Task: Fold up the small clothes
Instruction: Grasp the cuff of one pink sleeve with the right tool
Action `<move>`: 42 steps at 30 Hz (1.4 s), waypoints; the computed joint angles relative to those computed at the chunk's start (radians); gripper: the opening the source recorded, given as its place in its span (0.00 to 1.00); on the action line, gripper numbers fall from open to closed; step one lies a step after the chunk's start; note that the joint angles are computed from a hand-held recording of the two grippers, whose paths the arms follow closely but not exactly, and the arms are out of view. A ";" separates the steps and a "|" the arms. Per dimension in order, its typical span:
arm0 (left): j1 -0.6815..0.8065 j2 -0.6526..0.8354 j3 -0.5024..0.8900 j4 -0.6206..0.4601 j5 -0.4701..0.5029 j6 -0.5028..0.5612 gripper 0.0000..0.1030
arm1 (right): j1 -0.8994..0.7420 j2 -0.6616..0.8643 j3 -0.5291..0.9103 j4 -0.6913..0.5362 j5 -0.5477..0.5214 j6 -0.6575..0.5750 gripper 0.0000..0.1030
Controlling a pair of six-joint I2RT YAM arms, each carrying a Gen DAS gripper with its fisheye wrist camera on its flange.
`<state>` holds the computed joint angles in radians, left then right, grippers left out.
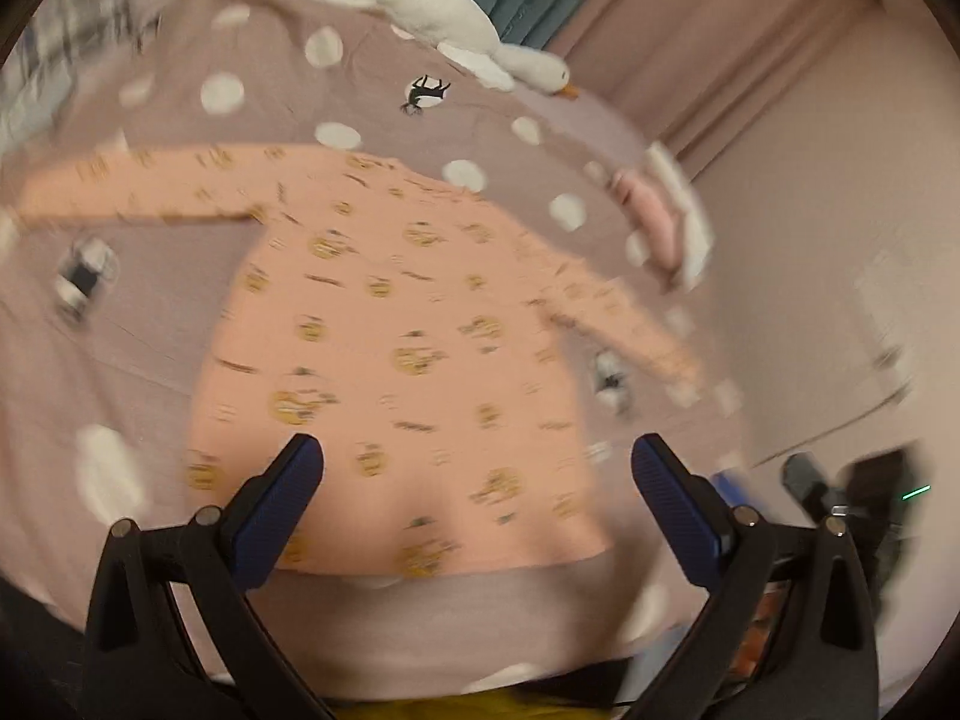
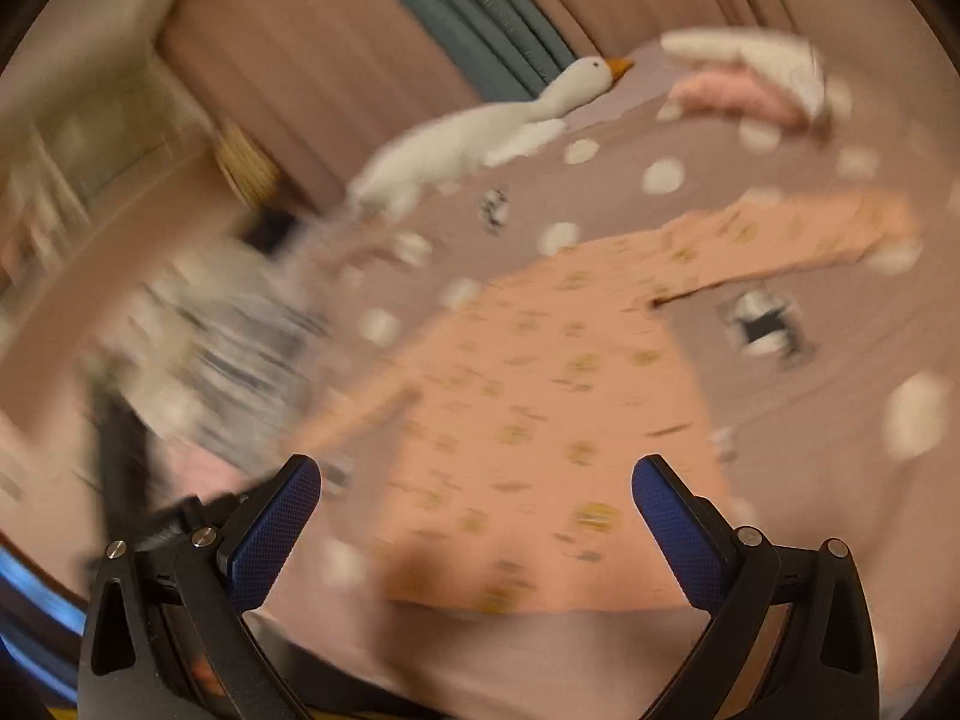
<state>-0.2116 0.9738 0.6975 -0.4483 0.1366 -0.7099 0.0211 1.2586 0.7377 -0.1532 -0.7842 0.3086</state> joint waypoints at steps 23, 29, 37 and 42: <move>0.106 0.599 0.284 0.212 0.085 0.231 1.00 | -0.338 0.907 0.564 0.301 0.135 0.292 1.00; 0.102 0.693 0.394 0.202 0.064 0.235 1.00 | -0.346 1.095 0.811 0.313 0.160 0.421 0.99; 0.119 0.758 0.445 0.199 0.037 0.222 0.99 | -0.371 1.259 1.063 0.189 0.173 0.503 0.14; 0.163 0.732 0.407 0.215 0.028 0.235 0.99 | -0.329 1.188 1.037 0.134 0.227 0.369 0.05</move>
<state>-0.0483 1.7062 1.1048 -0.2336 0.1645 -0.4748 -0.3076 2.4470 1.7746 -0.0188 -0.5573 0.6774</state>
